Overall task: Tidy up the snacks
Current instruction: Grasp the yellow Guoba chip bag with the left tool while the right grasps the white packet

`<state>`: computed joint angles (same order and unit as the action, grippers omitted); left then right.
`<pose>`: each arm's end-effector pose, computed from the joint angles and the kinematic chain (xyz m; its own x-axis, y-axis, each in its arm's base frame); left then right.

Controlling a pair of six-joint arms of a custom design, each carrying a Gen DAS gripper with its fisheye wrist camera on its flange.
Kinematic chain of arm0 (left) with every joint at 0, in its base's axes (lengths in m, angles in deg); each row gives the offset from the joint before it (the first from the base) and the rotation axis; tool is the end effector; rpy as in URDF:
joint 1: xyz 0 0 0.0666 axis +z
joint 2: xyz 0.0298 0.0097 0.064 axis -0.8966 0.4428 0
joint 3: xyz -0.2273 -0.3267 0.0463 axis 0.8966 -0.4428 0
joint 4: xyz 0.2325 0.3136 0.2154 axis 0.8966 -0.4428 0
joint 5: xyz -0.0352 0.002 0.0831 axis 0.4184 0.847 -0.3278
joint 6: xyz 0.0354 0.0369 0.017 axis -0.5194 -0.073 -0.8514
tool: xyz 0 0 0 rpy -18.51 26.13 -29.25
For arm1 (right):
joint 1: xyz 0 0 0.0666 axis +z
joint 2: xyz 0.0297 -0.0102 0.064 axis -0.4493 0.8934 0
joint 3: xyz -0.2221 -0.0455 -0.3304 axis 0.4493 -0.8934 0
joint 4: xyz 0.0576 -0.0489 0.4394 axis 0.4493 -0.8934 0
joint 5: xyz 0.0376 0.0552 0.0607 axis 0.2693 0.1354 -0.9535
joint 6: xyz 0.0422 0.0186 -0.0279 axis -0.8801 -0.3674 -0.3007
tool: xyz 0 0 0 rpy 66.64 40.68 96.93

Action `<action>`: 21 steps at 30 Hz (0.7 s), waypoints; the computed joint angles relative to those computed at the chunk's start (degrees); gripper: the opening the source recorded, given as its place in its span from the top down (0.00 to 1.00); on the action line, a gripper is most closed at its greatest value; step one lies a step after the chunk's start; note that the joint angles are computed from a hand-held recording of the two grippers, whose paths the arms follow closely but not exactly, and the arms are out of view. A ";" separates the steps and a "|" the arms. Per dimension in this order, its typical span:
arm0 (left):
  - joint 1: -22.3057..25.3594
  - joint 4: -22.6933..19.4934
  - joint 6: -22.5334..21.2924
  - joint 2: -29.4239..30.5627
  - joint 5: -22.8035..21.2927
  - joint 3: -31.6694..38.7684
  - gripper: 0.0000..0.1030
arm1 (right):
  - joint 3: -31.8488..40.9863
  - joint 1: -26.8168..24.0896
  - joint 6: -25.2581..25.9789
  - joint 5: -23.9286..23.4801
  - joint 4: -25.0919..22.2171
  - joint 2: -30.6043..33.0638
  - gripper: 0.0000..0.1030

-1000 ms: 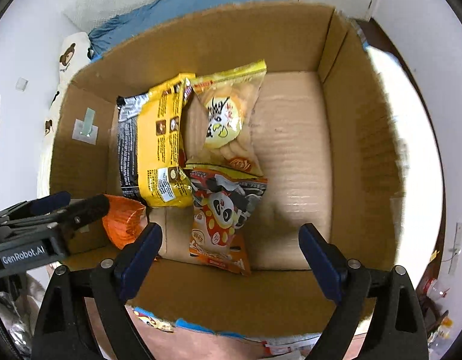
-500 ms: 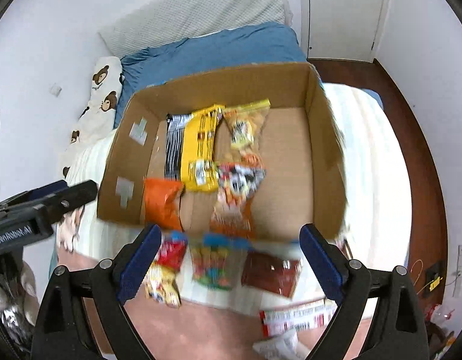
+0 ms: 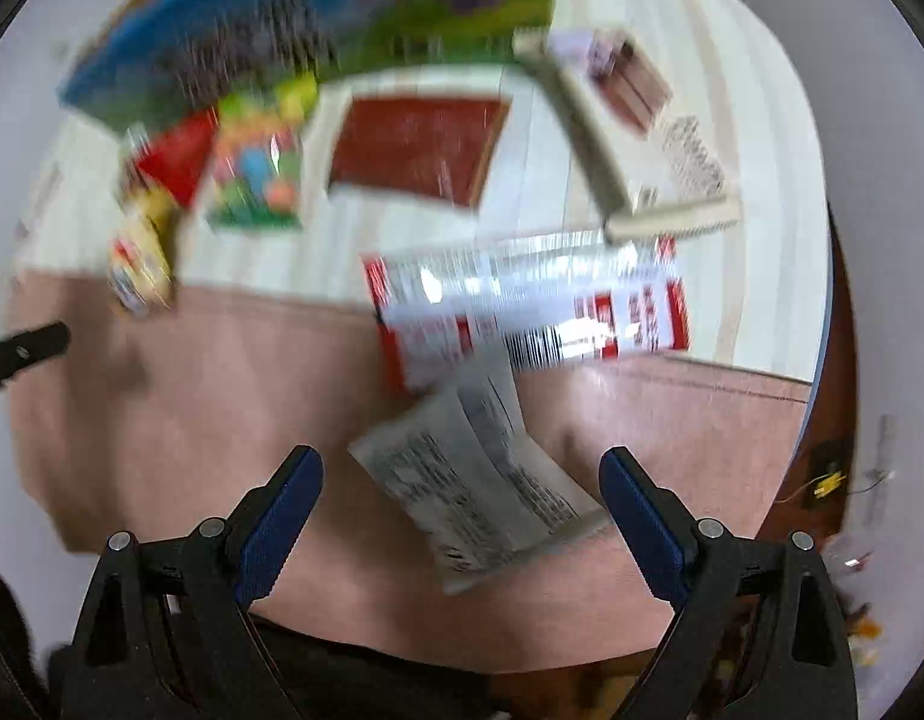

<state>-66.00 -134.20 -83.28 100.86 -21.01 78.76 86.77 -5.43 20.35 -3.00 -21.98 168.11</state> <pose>0.5864 -0.0267 0.4544 -0.9967 0.0231 -0.0780 0.0296 0.9961 -0.0825 0.5732 0.2221 0.4267 -0.9948 0.0716 -0.0729 0.0705 0.9974 0.0180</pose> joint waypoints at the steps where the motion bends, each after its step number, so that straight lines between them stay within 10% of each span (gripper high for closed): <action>1: -0.19 0.31 0.01 -0.39 -0.39 -0.95 0.10 | -0.67 0.19 0.86 0.15 0.15 0.12 0.07; 5: -0.94 0.91 -0.24 -0.46 -1.01 -1.93 0.10 | -4.99 -0.69 -2.99 -2.77 2.98 -0.52 0.16; 11: -1.36 0.14 0.57 2.84 0.58 3.16 0.10 | -14.72 -5.74 -24.82 -20.07 16.86 -7.25 0.21; 21: -2.92 -3.48 1.20 14.38 3.54 16.12 0.18 | -10.47 -3.20 -18.56 -12.52 10.53 -5.53 0.20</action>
